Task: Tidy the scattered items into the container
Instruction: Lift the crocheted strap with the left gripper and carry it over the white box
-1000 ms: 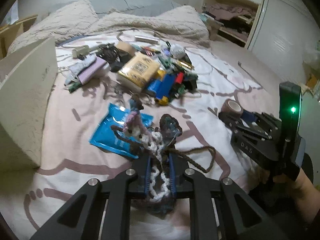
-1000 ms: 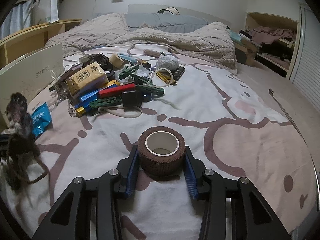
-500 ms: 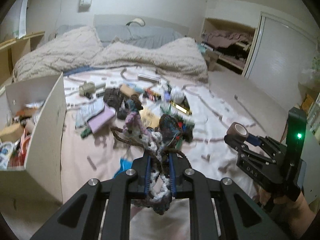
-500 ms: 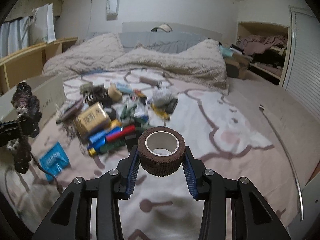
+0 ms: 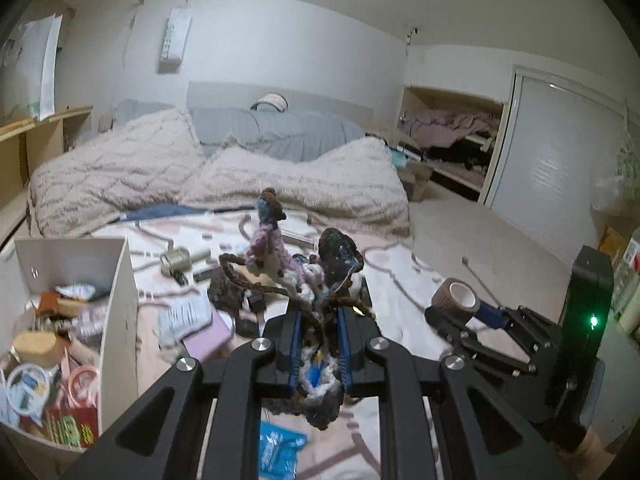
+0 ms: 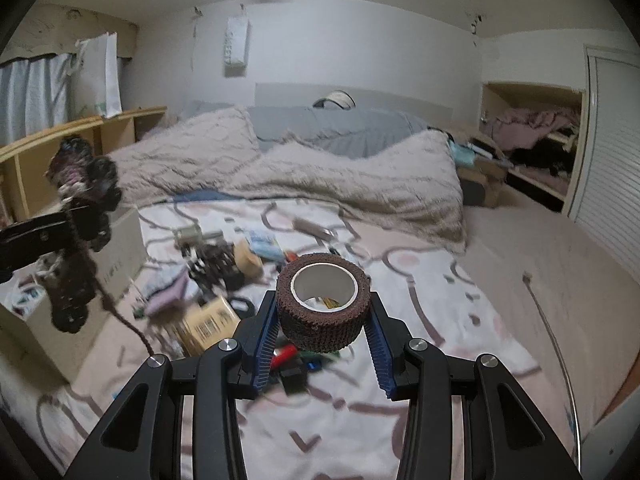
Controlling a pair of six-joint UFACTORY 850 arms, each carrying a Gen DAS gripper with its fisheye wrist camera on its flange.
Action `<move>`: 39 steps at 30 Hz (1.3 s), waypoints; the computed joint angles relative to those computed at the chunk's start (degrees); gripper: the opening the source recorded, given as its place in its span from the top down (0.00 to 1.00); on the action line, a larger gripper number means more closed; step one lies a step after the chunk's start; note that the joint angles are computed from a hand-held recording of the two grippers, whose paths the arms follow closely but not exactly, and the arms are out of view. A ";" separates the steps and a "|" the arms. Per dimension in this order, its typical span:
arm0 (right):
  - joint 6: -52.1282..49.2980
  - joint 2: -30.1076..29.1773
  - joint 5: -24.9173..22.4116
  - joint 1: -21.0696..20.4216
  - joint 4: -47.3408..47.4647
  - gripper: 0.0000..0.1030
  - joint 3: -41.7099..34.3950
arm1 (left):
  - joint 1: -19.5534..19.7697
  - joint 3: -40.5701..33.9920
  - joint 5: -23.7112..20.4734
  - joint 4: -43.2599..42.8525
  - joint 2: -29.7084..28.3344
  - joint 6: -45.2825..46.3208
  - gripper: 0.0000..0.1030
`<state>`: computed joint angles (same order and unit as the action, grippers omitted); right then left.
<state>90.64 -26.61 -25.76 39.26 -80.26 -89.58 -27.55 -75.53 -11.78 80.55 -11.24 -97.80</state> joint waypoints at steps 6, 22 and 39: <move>-3.98 -1.73 1.48 0.89 2.33 0.58 -5.37 | 1.41 -3.72 -1.34 -1.24 -1.09 2.54 0.85; -19.08 -8.93 4.31 3.77 11.07 0.58 -19.64 | 7.78 -0.66 -10.88 10.29 3.63 -10.52 0.85; -70.88 -29.14 -4.33 6.97 62.14 0.58 -53.70 | 19.74 1.83 -12.27 4.09 5.05 -8.97 0.85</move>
<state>19.76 -55.75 -30.09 46.22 -18.12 -143.28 -7.82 -73.70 -24.04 84.65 -6.19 -106.77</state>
